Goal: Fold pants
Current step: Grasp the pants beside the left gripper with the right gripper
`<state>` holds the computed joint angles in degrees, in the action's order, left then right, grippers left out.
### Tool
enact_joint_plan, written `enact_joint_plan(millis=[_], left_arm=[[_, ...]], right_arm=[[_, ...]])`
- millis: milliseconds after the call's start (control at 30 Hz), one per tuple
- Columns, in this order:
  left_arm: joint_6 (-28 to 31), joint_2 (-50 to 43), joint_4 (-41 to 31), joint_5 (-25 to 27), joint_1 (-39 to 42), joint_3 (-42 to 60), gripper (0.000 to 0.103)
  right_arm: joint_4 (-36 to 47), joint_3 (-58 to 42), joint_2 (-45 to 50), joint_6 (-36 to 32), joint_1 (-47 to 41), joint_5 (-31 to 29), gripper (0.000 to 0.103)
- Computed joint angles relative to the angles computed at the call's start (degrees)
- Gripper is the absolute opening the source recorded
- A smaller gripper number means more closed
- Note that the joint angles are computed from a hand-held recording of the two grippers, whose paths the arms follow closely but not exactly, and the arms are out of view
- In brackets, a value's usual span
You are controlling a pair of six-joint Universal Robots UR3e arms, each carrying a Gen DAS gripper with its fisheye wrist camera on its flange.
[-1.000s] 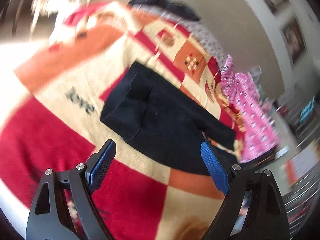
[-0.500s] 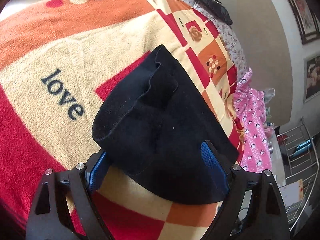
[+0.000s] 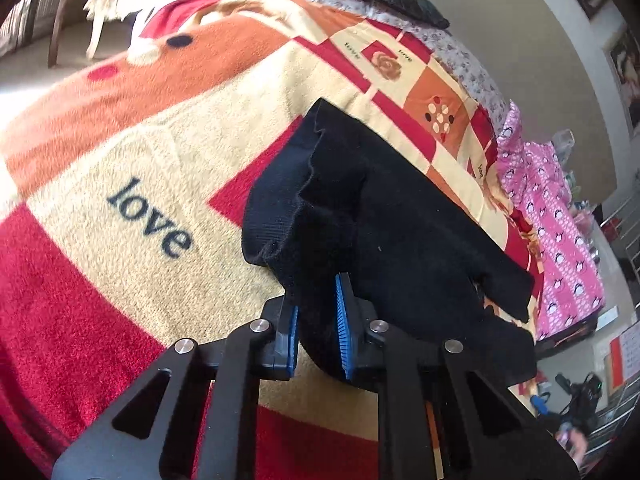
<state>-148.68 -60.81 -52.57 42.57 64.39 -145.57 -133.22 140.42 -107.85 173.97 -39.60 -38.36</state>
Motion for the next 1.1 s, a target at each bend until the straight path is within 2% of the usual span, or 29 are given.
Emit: enact_joint_plan(millis=[33, 133, 267, 333, 367, 400, 467, 567, 633, 700, 767, 900, 1033, 1100], left_arm=[[0.16, 0.54, 0.46, -0.51, 0.14, -0.36, 0.012], [0.25, 1.42, -0.19, -1.77, 0.92, -0.53, 0.01], [1.44, 3.24, -3.23, -2.63, 2.39, -0.01, 0.01], [2.58, 4.61, -5.53, -2.86, 3.72, 0.16, 0.009], [2.62, 4.8, -5.3, -2.5, 4.24, 0.02, 0.009], [3.12, 5.65, -6.37, -2.29, 4.92, 0.08, 0.009], [3.65, 6.07, -7.39, -1.69, 5.81, -0.13, 0.009], [5.45, 6.7, -9.39, -0.81, 7.12, -0.85, 0.009], [8.74, 8.98, -15.72, -1.46, 9.64, 0.06, 0.009], [15.47, 13.76, -27.42, -1.96, 14.99, 2.17, 0.009], [23.46, 16.28, -38.15, -1.61, 21.05, 5.01, 0.009], [29.88, 13.05, -41.56, 1.09, 28.1, 7.07, 0.009], [35.72, 14.47, -44.63, 2.32, 32.24, 7.22, 0.009], [37.23, 15.34, -44.73, 2.54, 32.58, 6.62, 0.011]], right_arm=[[-4.37, -2.42, 4.47, 5.33, 2.22, -3.05, 0.081], [-11.37, -4.48, 10.69, 13.11, 2.56, -1.81, 0.079], [-14.64, -9.32, 19.15, 14.57, 3.76, 1.16, 0.078], [-15.14, -11.9, 22.72, 13.17, 5.21, 2.14, 0.057], [-14.9, -12.71, 24.44, 12.2, 5.71, 2.66, 0.031], [-16.02, -12.77, 25.78, 12.73, 6.52, 1.28, 0.015], [-20.0, -10.28, 25.04, 12.0, 7.68, -1.66, 0.004], [-23.96, -4.9, 18.5, 11.02, 8.02, -4.0, 0.004], [-23.33, -2.58, 13.44, 10.13, 7.65, -4.42, 0.004], [-17.82, -1.24, 8.26, 7.18, 5.82, -1.27, 0.004], [-6.46, -0.74, 1.54, 2.54, 4.38, 0.54, 0.004], [4.59, -1.01, -1.38, -1.35, 6.15, 0.76, 0.004], [-0.17, -0.57, 3.09, 1.01, 10.62, 0.63, 0.004], [-4.21, -0.52, 4.72, 4.18, 11.47, -2.13, 0.004]])
